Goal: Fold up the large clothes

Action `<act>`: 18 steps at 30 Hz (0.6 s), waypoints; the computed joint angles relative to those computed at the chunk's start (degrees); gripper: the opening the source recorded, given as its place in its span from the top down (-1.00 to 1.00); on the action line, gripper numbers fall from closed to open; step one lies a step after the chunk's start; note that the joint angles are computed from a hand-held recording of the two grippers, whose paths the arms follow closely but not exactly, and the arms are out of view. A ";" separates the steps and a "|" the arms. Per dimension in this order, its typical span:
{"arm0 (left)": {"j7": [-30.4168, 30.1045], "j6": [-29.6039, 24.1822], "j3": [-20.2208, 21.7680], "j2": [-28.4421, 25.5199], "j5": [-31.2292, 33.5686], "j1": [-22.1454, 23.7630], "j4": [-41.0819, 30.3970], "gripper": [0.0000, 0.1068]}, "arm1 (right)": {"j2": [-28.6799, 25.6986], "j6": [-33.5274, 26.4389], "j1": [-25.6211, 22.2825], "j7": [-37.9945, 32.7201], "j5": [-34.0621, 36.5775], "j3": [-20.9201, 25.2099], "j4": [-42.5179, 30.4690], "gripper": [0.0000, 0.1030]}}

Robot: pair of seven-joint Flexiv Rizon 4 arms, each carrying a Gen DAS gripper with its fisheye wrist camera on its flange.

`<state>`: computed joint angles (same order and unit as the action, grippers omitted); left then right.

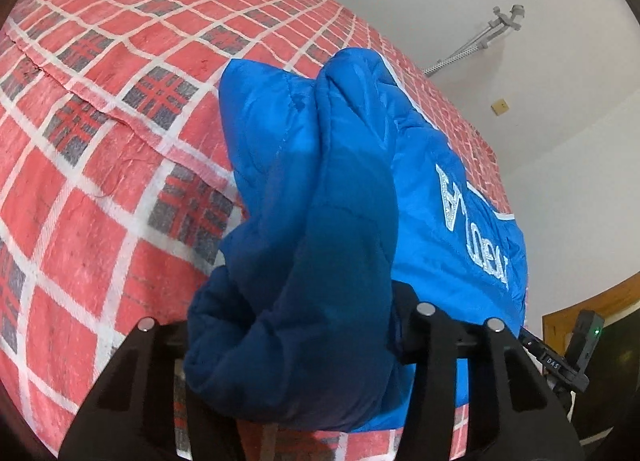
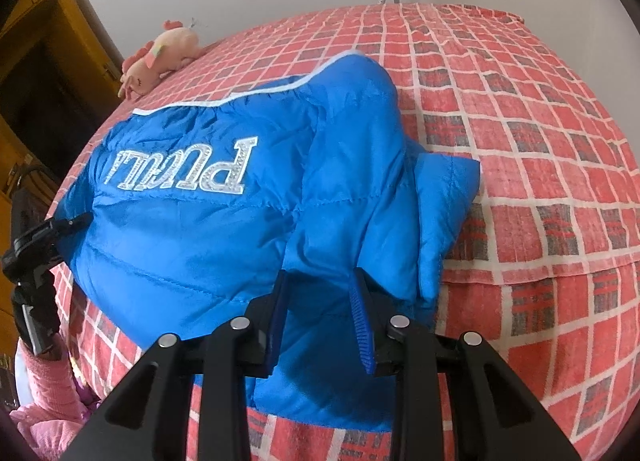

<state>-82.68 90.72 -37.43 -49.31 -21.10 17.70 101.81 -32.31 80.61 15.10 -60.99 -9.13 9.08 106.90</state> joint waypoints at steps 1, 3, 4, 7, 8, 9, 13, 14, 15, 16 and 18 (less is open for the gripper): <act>0.24 0.25 -0.14 -0.33 0.19 0.07 -0.10 0.15 | -0.15 0.36 0.57 0.40 -0.26 -0.64 0.12 0.42; 1.19 1.58 -2.37 -1.96 0.95 1.73 0.15 0.17 | -0.44 1.29 1.24 1.18 -0.53 -1.43 0.37 0.42; 1.21 1.98 -3.44 -2.58 1.34 2.59 0.34 0.18 | -0.55 1.41 0.91 1.22 -0.36 -1.10 0.26 0.42; 0.60 4.97 -5.99 -3.31 3.74 4.44 1.33 0.43 | -0.38 0.18 0.26 1.37 -0.06 -0.38 -0.17 0.42; 0.15 6.28 -4.71 -2.06 4.99 3.33 1.51 0.49 | -0.17 -0.56 0.36 1.71 -0.02 -0.41 -0.34 0.42; -0.33 7.07 -3.70 -1.08 6.06 2.49 1.60 0.51 | 0.25 -1.44 0.48 2.13 -0.03 -0.57 -0.54 0.42; -1.66 8.30 -2.13 3.10 10.19 0.20 1.25 0.53 | 2.50 -2.65 0.46 2.11 -0.48 -0.80 -0.01 0.39; -1.58 7.94 -1.94 3.83 10.94 -0.44 0.68 0.53 | 3.31 -2.22 0.42 1.97 -0.68 -1.05 0.54 0.38; -1.29 7.46 -1.38 4.67 11.55 -1.43 0.02 0.53 | 3.89 -1.87 0.72 2.28 -1.04 -1.65 0.99 0.37; -0.70 6.66 -0.27 5.63 12.00 -3.25 -1.10 0.53 | 4.67 -1.67 1.06 2.77 -1.52 -2.39 1.56 0.34; 1.13 5.06 0.98 6.67 12.43 -6.04 -2.94 0.53 | 5.85 -1.83 1.18 3.21 -2.23 -2.97 2.29 0.29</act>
